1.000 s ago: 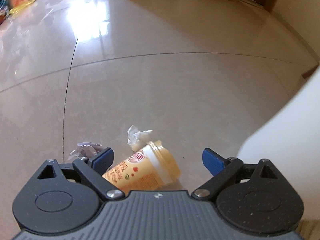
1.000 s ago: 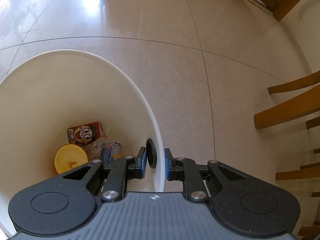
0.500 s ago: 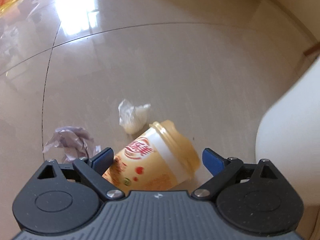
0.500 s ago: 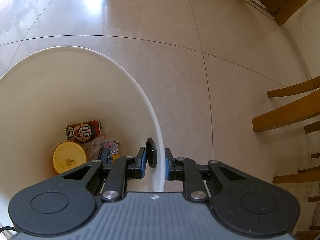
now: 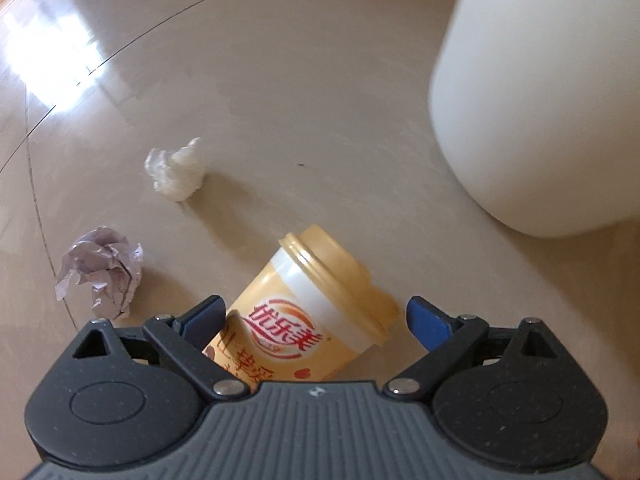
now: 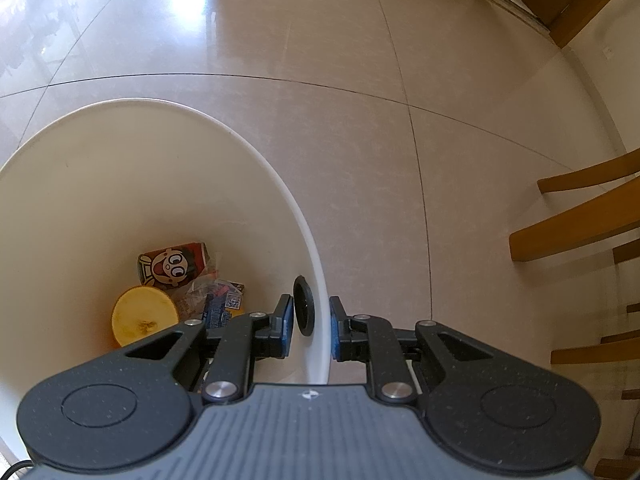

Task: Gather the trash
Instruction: 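Move the left gripper to the yellow-lidded milk-tea cup and grasp it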

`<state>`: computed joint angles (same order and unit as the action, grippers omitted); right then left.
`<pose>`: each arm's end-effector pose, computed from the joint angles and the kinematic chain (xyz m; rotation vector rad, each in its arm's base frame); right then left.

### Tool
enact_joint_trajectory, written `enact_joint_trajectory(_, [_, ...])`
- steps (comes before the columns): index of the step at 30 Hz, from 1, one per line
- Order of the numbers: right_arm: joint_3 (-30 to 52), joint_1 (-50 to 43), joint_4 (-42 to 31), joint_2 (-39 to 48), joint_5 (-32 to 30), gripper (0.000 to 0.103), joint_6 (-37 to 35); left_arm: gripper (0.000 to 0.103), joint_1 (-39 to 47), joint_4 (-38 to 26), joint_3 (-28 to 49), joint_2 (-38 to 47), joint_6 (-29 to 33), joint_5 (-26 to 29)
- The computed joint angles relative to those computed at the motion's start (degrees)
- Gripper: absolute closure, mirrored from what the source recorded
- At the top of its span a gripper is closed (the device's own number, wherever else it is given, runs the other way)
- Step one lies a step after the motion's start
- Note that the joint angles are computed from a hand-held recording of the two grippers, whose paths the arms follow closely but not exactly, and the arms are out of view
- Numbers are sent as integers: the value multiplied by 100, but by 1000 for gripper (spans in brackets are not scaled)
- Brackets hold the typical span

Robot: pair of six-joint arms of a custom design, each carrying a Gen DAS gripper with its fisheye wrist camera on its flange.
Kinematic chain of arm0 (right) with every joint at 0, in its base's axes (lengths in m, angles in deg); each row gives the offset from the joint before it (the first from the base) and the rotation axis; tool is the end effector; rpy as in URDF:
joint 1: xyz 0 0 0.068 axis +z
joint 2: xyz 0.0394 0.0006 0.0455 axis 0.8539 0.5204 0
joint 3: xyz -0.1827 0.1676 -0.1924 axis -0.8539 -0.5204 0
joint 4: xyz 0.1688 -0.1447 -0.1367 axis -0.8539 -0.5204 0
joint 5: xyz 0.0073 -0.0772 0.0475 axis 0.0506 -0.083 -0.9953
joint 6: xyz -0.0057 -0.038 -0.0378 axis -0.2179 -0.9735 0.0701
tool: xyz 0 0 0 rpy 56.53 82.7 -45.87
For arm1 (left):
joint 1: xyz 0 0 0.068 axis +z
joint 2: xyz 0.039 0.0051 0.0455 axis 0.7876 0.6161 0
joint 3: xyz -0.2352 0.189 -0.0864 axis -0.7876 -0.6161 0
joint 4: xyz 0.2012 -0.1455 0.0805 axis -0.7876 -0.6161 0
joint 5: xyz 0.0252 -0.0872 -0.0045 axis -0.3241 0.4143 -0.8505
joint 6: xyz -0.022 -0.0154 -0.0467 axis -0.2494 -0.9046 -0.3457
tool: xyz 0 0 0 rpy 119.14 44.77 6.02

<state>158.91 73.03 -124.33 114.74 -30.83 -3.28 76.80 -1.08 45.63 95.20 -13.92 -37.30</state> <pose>0.2158 0.0472 0.3548 -0.3376 2.8161 -0.2766 0.1764 0.0737 0.1767 0.7133 2.8209 -0.1105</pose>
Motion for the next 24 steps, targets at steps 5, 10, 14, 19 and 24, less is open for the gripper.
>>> enact_joint_trajectory(5, [24,3,-28,-5,-22,82,28,6,-83,154,-307,-265,621,-346])
enact_joint_trajectory(10, [63,-3,-50,16,-52,82,56,5,-18,856,-839,-455,1199,-458])
enact_joint_trajectory(14, [48,-28,-28,14,-50,82,30,4,58,955,-868,-463,1288,-435])
enact_joint_trajectory(19, [41,34,-30,30,-4,81,86,5,316,308,-146,299,-262,-174])
enact_joint_trajectory(24, [62,17,-42,30,-37,81,71,7,287,33,8,299,-312,-132])
